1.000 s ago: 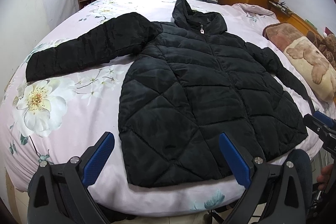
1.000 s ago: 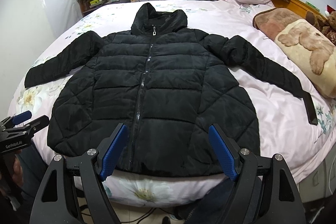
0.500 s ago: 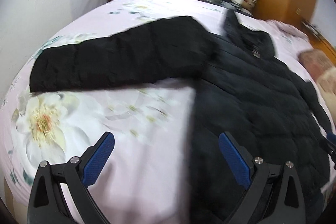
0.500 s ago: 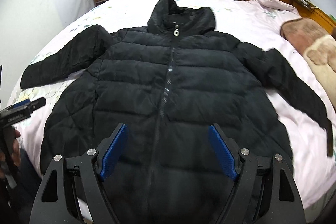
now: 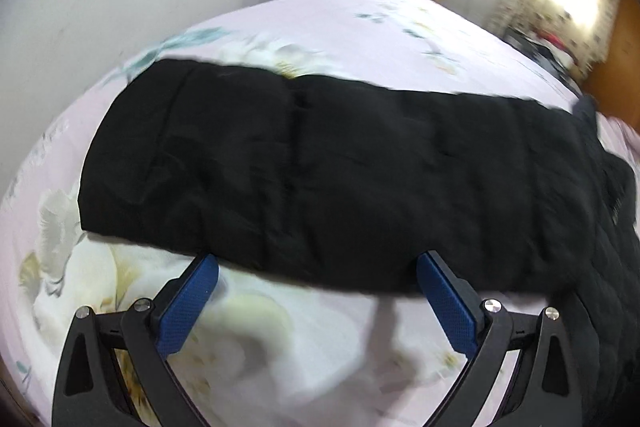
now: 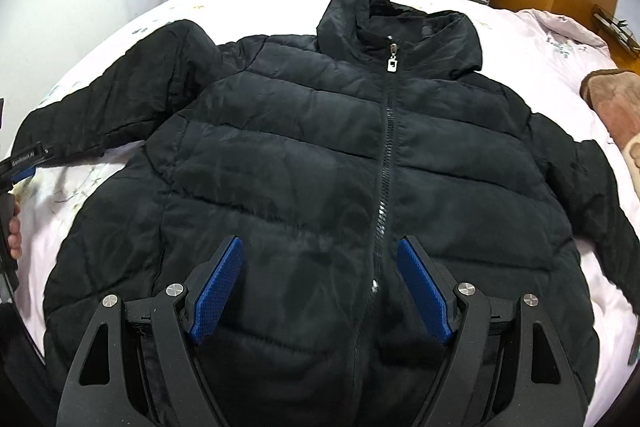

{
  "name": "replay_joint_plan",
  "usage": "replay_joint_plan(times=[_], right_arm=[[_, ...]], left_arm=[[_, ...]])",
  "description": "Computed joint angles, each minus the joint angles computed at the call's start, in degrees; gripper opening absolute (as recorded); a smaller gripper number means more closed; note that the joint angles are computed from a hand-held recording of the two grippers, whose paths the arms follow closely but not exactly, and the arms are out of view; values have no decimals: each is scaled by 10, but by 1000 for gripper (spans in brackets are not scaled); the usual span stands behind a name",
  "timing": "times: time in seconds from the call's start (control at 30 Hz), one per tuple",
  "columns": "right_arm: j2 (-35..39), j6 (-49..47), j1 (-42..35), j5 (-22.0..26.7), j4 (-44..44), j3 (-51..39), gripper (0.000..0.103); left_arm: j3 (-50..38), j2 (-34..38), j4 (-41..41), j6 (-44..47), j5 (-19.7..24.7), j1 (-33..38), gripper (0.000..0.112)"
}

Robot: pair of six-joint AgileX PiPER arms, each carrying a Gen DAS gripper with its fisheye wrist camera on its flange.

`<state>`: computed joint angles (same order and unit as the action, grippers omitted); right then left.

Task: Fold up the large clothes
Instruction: 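Grasp the black jacket sleeve cuff with the left tool and lift it, then fold the held sleeve across the jacket body and open the left tool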

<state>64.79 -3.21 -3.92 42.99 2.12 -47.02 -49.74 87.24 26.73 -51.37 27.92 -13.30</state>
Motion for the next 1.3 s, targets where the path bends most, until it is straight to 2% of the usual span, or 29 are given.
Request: replay_joint_plan(times=[0.17, 0.2, 0.23, 0.27, 0.3, 0.33, 0.4, 0.43, 0.5, 0.57, 0.67, 0.73, 0.87, 1.03, 1.3], right_arm=[[30, -8, -9, -21, -3, -5, 79], [32, -12, -14, -23, -2, -5, 79], [33, -16, -18, -23, 0, -5, 79], [32, -21, -23, -23, 3, -5, 79], [29, -28, -30, -20, 7, -4, 79], [26, -34, -36, -18, 10, -4, 79], [19, -45, -47, -13, 17, -3, 79], [14, -51, -53, -9, 19, -3, 79], [2, -64, -68, 0, 24, -3, 79], [-6, -70, -76, 9, 22, -4, 79], [-20, -102, -108, 26, 44, -7, 79], [-27, -133, -140, 42, 68, -13, 79], [-45, -214, -221, 74, 124, -25, 79], [-56, -336, -359, 118, 212, -34, 79], [-6, -488, -552, 159, 297, -52, 79]], left_arm=[[0, 9, 74, -76, -13, -4, 99], [-2, 16, 96, -102, -13, -9, 93], [-3, 19, 107, -110, -21, -4, 78], [-9, 25, 118, -115, -33, 2, 68], [-14, 28, 107, -99, -39, 5, 49], [-21, 24, 76, -61, -40, 13, 34], [-41, 21, 28, -6, -33, 22, 20], [-48, 11, -5, 28, -31, 24, 17], [-67, -7, -64, 88, -23, 27, 16], [-89, -29, -88, 118, -6, 16, 15], [-151, -49, -97, 140, 53, -28, 14], [-190, -58, -134, 174, 68, -53, 14], [-288, -43, -135, 183, 107, -141, 14], [-417, 34, -124, 180, 143, -250, 14], [-640, 246, -198, 216, 181, -352, 14]])
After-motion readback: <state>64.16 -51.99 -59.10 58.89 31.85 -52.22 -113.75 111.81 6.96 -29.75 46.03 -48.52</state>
